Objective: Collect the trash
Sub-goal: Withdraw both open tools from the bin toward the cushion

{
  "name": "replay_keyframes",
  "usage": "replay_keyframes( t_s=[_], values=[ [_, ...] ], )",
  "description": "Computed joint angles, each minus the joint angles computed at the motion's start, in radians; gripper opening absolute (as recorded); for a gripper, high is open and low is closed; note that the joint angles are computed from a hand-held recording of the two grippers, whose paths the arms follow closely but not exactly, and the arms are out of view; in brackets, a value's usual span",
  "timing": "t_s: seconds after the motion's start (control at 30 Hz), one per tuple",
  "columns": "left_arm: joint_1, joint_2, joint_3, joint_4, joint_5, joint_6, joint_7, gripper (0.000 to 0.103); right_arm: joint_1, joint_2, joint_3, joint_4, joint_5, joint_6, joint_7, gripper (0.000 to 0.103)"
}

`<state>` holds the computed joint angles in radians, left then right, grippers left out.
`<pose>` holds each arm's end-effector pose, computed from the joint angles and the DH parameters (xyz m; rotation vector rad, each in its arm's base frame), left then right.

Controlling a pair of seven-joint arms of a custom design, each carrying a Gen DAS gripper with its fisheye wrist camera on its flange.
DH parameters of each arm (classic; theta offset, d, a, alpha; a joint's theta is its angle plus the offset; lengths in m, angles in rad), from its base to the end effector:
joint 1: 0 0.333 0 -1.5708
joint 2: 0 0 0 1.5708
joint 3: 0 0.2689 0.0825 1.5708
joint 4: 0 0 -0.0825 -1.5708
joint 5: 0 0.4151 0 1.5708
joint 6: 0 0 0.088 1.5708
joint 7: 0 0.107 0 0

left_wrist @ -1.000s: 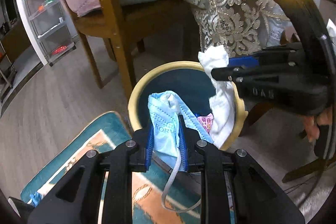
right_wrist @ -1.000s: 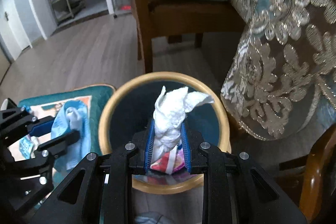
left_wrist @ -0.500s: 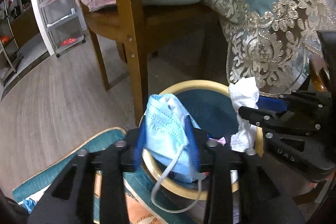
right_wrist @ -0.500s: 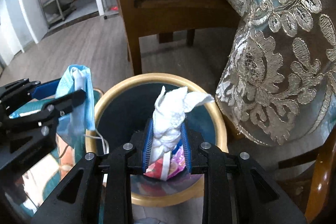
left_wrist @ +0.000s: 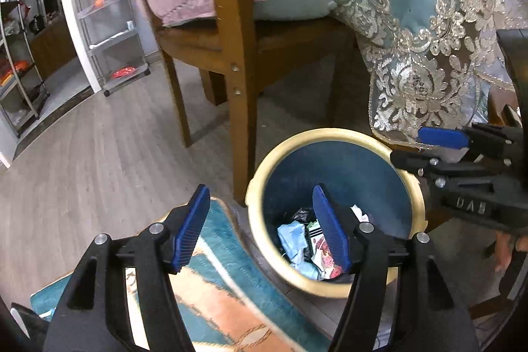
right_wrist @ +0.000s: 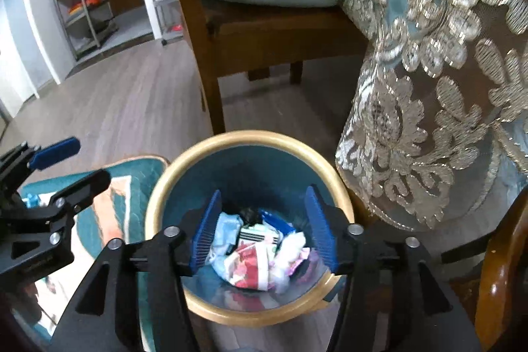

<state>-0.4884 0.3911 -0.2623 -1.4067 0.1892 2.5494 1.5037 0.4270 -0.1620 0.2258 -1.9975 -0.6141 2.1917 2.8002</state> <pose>0.5594 -0.4798 0.5270 -1.0636 2.4095 -0.9474 0.4722 0.3414 0.5177 -1.5621 2.1102 -0.7268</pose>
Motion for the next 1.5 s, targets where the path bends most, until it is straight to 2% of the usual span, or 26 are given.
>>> replay_keyframes(
  t_s=[0.17,0.23,0.37,0.6,0.73,0.87,1.0,1.17,1.3,1.5],
  values=[
    [0.037,-0.151,-0.002,-0.176,-0.007,0.047,0.004,0.065,0.007,-0.013,0.016,0.016,-0.035,0.007,0.042,0.072],
    [0.06,-0.236,-0.007,-0.27,-0.023,0.064,0.012,0.066,0.011,-0.019,0.027,0.023,-0.057,0.018,0.07,0.081],
    [0.106,-0.423,-0.008,-0.466,-0.063,0.106,0.017,0.075,0.025,-0.013,0.05,0.05,-0.102,0.045,0.117,0.092],
    [0.167,-0.746,0.009,-0.785,-0.103,0.145,-0.002,0.078,0.096,0.087,0.084,0.187,-0.216,0.039,0.173,0.094],
    [0.186,-0.901,0.038,-0.928,-0.139,0.131,-0.016,0.078,0.161,0.163,0.069,0.271,-0.241,0.033,0.211,0.094],
    [0.208,-1.034,0.061,-1.048,-0.155,0.113,-0.015,0.078,0.202,0.191,0.042,0.276,-0.222,0.1,0.286,0.095],
    [0.226,-1.117,0.088,-1.13,-0.178,0.104,-0.019,0.079,0.248,0.274,0.029,0.349,-0.191,0.089,0.235,0.095],
    [0.248,-1.156,0.125,-1.185,-0.213,0.095,-0.013,0.079,0.325,0.404,0.002,0.467,-0.14,0.068,0.123,0.095],
    [0.289,-1.175,0.12,-1.225,-0.205,0.089,-0.019,0.079,0.398,0.521,-0.023,0.593,-0.123,0.02,0.019,0.095],
    [0.328,-1.171,0.114,-1.259,-0.189,0.068,-0.028,0.079,0.457,0.664,-0.03,0.738,-0.007,0.05,-0.188,0.094]
  ],
)
